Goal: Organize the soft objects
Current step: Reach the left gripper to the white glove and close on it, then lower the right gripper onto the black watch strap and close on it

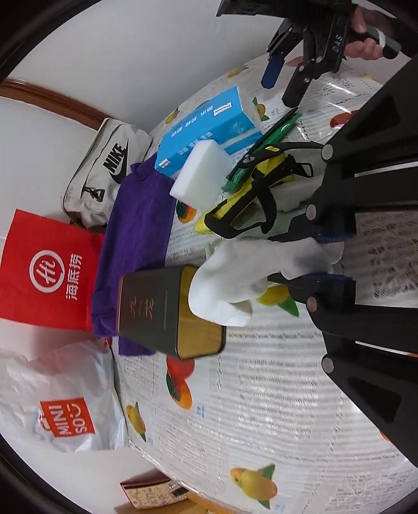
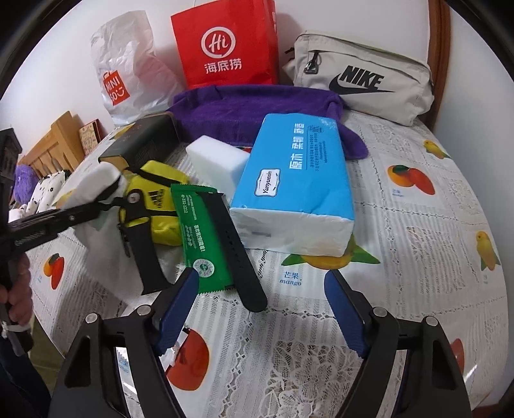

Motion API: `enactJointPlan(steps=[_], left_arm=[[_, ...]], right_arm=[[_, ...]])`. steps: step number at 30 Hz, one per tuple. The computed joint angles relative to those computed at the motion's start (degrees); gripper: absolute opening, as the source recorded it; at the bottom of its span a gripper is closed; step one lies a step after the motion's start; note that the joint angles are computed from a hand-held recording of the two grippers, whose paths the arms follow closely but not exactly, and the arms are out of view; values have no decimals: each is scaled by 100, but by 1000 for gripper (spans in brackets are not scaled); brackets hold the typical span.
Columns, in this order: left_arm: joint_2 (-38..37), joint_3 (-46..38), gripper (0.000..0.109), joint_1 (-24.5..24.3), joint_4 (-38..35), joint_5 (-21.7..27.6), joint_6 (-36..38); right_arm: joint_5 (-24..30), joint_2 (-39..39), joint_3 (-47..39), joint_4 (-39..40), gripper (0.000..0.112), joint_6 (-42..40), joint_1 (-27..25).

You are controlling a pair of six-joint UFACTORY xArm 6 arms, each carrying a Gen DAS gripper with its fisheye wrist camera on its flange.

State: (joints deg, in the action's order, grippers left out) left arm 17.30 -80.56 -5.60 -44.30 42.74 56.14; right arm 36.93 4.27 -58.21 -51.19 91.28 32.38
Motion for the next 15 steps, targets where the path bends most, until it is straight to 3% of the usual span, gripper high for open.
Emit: enactJointPlan(steps=[4,10,12,14,15], left_arm=[[20,-18,14,60,63,-14,-100],[86,-59,14,53,193,-22,-248],[98,-72,14,58,208,0,-281],[108,-77,14,50,235,-9,-310],[119,-86,14,46,247,-9,-328]], right_arm=[[-226,99,19,10,70,-69,-134],[-601,421,-118,147,69,-370,-289],[-458,482,-198,-30,58,-343,-241],[-559,484,-185,-114,27,-378,-254],[-897,441,-92,-60,24,-457,-319]])
